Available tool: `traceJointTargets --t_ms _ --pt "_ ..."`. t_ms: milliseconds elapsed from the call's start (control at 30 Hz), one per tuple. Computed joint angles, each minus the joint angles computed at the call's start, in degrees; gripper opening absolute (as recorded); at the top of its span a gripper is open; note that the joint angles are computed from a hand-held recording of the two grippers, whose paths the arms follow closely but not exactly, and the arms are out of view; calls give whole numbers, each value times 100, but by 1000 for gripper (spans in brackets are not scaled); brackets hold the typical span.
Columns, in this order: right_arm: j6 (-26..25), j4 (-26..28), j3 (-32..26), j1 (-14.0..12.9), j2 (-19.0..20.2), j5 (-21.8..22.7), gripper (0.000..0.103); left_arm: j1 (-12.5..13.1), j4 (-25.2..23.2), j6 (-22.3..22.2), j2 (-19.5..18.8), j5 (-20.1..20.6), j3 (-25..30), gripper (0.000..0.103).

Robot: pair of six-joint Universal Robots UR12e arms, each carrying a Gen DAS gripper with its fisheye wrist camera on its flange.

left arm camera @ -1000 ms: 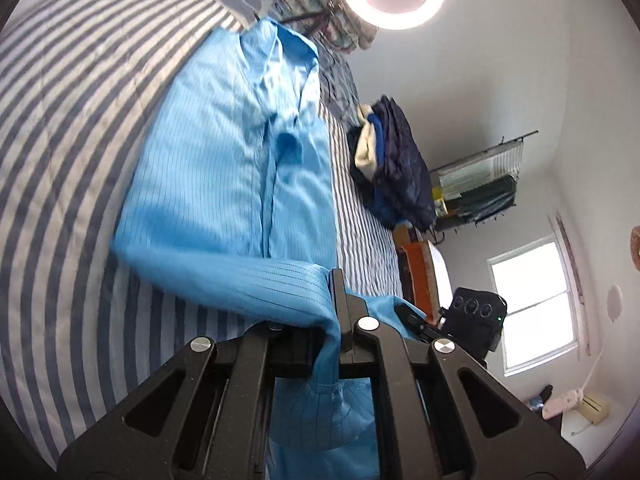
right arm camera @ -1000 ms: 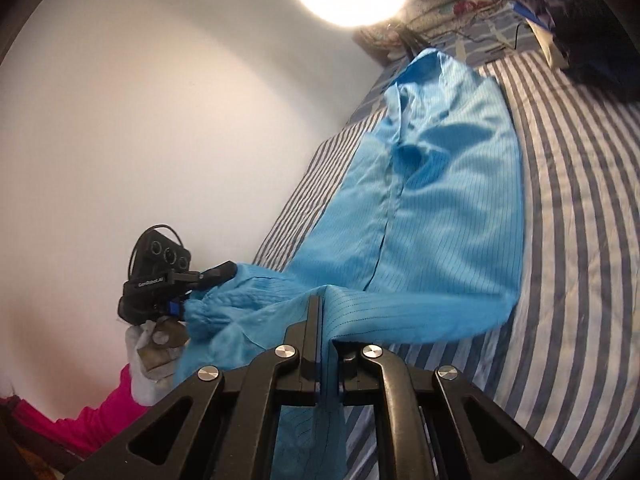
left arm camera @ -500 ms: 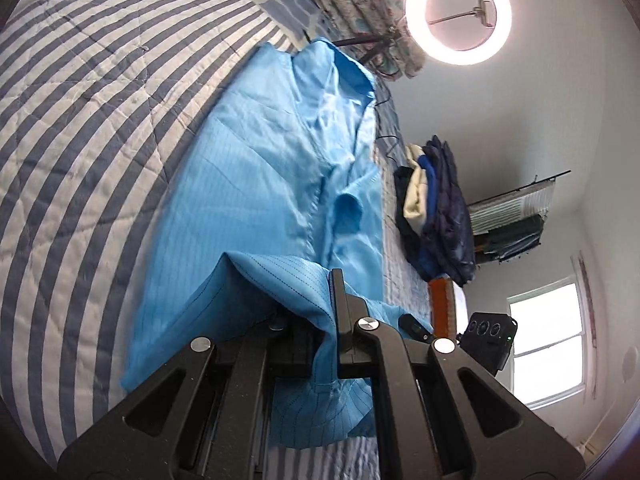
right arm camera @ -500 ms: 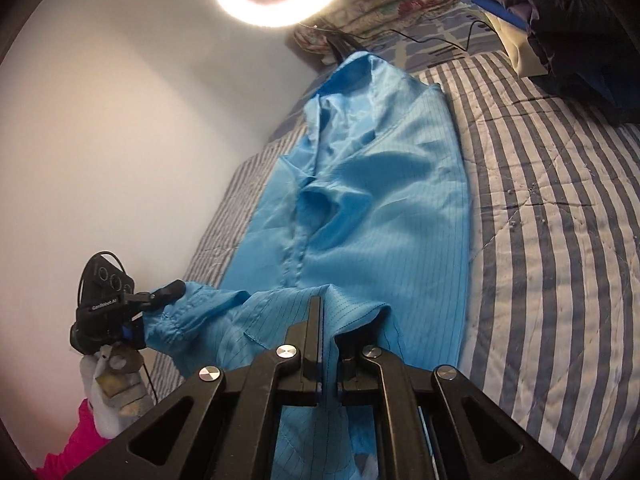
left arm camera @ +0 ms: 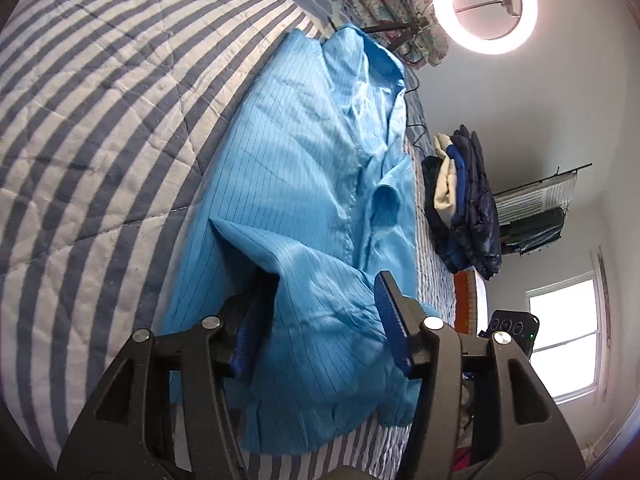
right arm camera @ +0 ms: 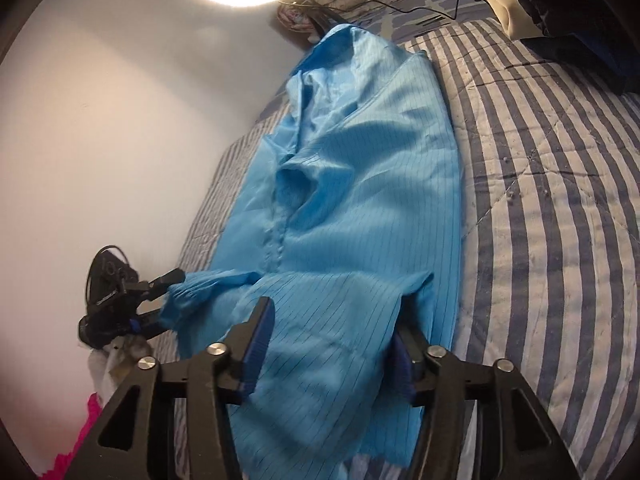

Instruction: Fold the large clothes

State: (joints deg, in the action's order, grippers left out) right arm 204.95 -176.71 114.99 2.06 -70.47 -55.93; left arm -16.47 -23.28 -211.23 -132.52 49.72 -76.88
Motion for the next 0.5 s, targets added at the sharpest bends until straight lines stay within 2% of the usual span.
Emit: traceJointTargets --t_ms 133,233,267,333,433,500 --pt "-349 69 379 -83 -414 116 57 20 144 337 281 164 -277 55" --pt "-698 191 613 -87 -708 91 55 -19 58 1004 562 299 -540 55" --pt "-902 313 672 -69 -803 65 54 -47 -49 1313 668 327 -640 55" --pt "-1419 725 717 34 -968 -77 43 -118 -334 1942 846 385 -812 55" --pt "-2175 1334 674 279 -1087 -416 39 -241 -1040 2927 1051 500 -997 55" --pt "-2539 1657 636 411 -1098 -540 38 -310 -1499 3343 1091 592 -1035 55"
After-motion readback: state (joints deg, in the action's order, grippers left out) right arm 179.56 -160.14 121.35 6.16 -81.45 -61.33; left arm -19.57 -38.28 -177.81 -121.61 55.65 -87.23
